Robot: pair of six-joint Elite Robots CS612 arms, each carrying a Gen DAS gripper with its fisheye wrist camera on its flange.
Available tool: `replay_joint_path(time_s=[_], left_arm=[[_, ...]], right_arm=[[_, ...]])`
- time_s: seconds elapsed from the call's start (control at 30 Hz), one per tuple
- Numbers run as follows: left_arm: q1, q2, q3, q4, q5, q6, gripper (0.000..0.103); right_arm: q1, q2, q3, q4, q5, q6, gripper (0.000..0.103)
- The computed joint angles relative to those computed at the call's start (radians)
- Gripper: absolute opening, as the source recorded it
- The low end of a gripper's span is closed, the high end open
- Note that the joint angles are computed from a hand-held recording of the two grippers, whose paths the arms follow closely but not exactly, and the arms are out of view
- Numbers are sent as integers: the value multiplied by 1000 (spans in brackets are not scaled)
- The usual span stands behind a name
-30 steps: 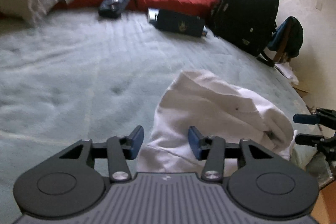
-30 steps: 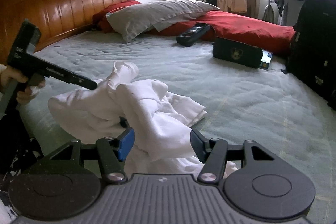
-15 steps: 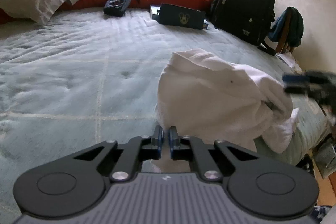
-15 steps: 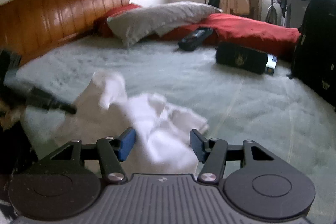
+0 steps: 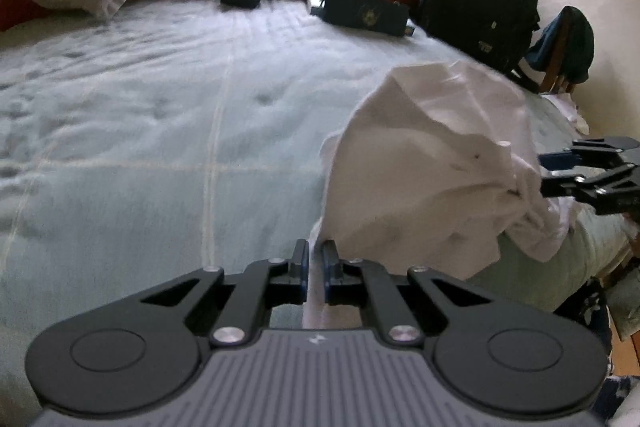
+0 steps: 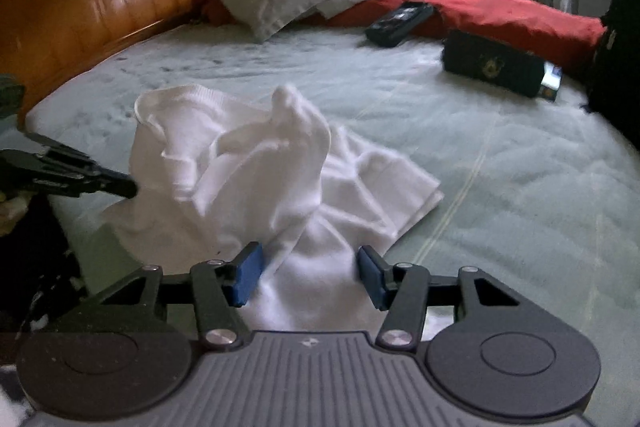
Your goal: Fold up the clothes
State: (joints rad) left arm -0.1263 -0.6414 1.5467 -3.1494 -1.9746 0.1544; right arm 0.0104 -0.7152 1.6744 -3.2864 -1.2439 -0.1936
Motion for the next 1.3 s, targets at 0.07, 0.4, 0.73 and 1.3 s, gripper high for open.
replay_joint_path(time_s=[0.07, 0.4, 0.73, 1.3], left_arm=[[0, 0, 7, -4, 10, 0, 5], [0, -12, 6, -50, -16, 37, 11], [-3, 41, -90, 29, -91, 28, 37], [-11, 34, -68, 18, -106, 99, 13]], right_arm=[[0, -13, 17, 16, 0, -38, 60], [-32, -32, 9, -34, 67, -44, 60], [-41, 22, -81, 91, 164, -34, 59], [-25, -17, 5, 20, 103, -60, 11]])
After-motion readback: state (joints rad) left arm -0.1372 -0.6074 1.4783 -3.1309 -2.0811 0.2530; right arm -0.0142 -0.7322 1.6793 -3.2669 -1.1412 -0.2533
